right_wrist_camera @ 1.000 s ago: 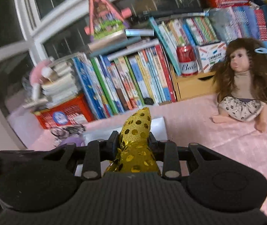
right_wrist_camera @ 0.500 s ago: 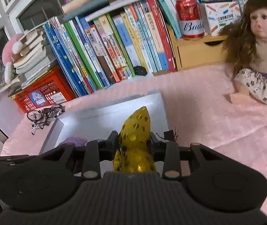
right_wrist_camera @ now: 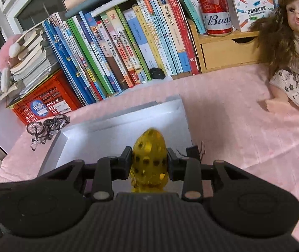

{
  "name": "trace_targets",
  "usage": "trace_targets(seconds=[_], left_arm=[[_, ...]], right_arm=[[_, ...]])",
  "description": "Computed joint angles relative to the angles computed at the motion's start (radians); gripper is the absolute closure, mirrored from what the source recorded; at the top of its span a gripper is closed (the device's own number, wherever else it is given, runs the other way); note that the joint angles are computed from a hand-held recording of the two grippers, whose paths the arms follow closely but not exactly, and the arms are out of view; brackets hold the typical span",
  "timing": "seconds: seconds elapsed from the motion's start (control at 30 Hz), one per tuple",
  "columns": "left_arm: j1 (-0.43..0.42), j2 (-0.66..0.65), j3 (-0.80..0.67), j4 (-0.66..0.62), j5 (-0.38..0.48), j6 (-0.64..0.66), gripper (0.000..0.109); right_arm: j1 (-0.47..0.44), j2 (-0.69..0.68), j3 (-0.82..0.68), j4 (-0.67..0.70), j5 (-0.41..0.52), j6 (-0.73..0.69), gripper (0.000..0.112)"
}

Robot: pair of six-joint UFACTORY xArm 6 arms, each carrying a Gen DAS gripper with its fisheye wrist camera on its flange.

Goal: Organize soft objects
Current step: 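Lower the purple heart into the tray with the left tool while the right tool carries the gold hearts, then lower the gold sequin hearts into the tray beside the purple heart, open the right tool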

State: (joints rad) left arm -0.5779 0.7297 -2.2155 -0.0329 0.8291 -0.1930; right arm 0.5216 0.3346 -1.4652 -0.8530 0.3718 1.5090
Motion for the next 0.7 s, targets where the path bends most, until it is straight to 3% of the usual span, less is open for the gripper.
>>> trace_targets(seconds=[0.2,0.23,0.27,0.3,0.37,0.7], left_arm=[[-0.004,0.011,-0.017,0.009,0.006,-0.001,0.042],[-0.004,0.011,-0.017,0.015,0.005,-0.002,0.042],[-0.005,0.009,-0.013,0.018,0.002,0.000,0.040],[-0.006,0.002,-0.001,0.022,-0.009,0.001,0.038],[-0.007,-0.016,0.029,0.027,-0.037,0.005,0.023],[-0.019,-0.150,0.223,0.092,-0.184,0.005,0.016]], right_arm=[[-0.005,0.031,-0.041,0.062,-0.007,-0.065,0.072],[-0.005,0.035,-0.045,0.072,-0.008,-0.076,0.068],[-0.004,0.037,-0.047,0.076,-0.007,-0.080,0.053],[-0.005,0.037,-0.045,0.067,-0.013,-0.070,0.051],[-0.007,0.031,-0.038,0.035,-0.029,-0.040,0.044],[-0.009,-0.050,0.013,-0.164,-0.055,0.102,0.030]])
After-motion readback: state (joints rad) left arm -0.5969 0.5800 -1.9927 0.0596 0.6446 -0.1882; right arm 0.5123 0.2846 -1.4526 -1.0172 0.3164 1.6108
